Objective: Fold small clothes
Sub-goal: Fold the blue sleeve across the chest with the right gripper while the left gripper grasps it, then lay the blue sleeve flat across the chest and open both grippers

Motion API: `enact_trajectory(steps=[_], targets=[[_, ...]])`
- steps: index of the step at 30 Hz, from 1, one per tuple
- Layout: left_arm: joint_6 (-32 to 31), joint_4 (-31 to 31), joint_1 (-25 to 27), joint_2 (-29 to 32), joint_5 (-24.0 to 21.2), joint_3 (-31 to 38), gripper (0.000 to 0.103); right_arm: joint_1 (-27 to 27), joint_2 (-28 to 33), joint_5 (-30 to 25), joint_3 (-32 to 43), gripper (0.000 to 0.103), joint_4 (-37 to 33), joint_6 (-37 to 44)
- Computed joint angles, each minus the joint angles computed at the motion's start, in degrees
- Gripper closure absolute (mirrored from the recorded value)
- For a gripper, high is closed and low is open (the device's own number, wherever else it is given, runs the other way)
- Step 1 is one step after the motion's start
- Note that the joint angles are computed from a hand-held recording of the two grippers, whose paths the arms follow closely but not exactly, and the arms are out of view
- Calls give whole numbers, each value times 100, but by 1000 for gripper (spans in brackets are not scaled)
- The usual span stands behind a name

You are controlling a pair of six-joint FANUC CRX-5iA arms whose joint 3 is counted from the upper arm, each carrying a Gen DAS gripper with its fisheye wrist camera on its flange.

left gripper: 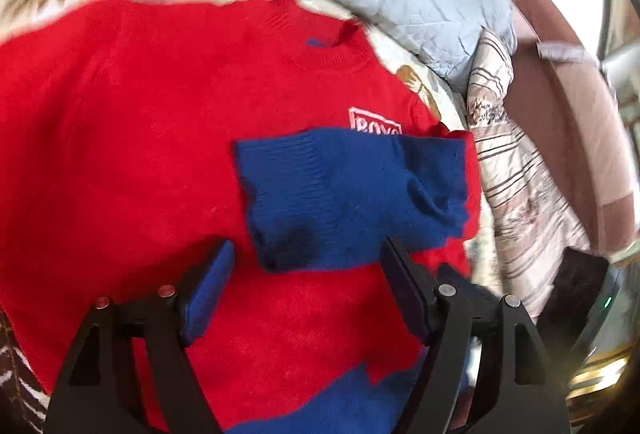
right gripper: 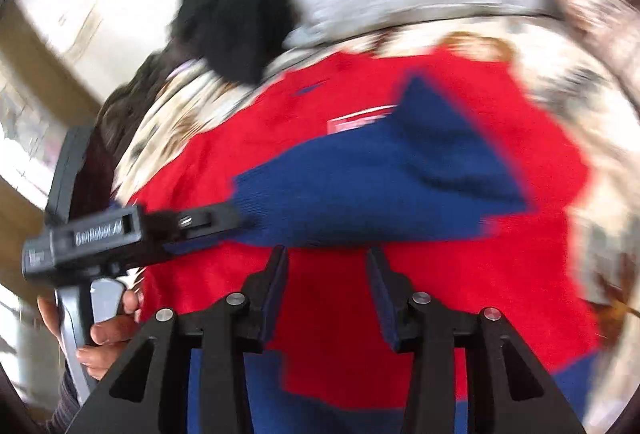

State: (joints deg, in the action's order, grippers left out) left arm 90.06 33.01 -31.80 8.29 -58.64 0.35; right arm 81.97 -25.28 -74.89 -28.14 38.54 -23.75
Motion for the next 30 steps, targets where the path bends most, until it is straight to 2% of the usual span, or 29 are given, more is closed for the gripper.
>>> enact_trajectory(steps=[1,2,3,6,8,10,12,16,20,21,22,26,27,29,30], targets=[[46,-141,-93,-31,158,22,56,155,-146,-255,-102,58,46,-238],[28,-222,-151,-39,244,39,99,303,-288,-547,-190,58,76,-477],[1,-333,-202,-7,234,120,98,505,-473,-940,-299,58,113,-809],[387,-1075,-271,-218,546,213,100,872,-841,-1629,-533,58,265,-1555],[518,-1190,-152,-404,702,177,100,985,-985,-1990,-622,57,331,-1883],[601,-1152,58,-587,772,57,100,1008,-1198,-2113,-775,56,377,-2159],[543,-996,233,-647,730,-65,100,832,-1431,-1867,-987,55,442,-2342],[395,-793,347,-530,477,-142,100,146,-1688,-899,-1373,55,530,-2459],[538,-968,245,-400,429,4,100,-733,-1449,33,-1374,56,258,-1946],[502,-945,259,-435,450,-36,100,-924,-1375,268,-1334,72,175,-1719],[485,-932,271,-456,465,-55,100,-940,-1287,268,-1278,82,225,-1602],[575,-1023,311,-437,408,-35,100,-524,-1000,-422,-1195,85,898,-1620],[640,-1088,306,-377,336,26,100,-472,-968,-530,-1196,86,823,-1684],[852,-1333,274,-189,-1,247,99,-650,-936,-372,-1163,86,218,-1462],[925,-1454,254,-79,-221,377,99,-653,-1015,-287,-1226,81,155,-1478]])
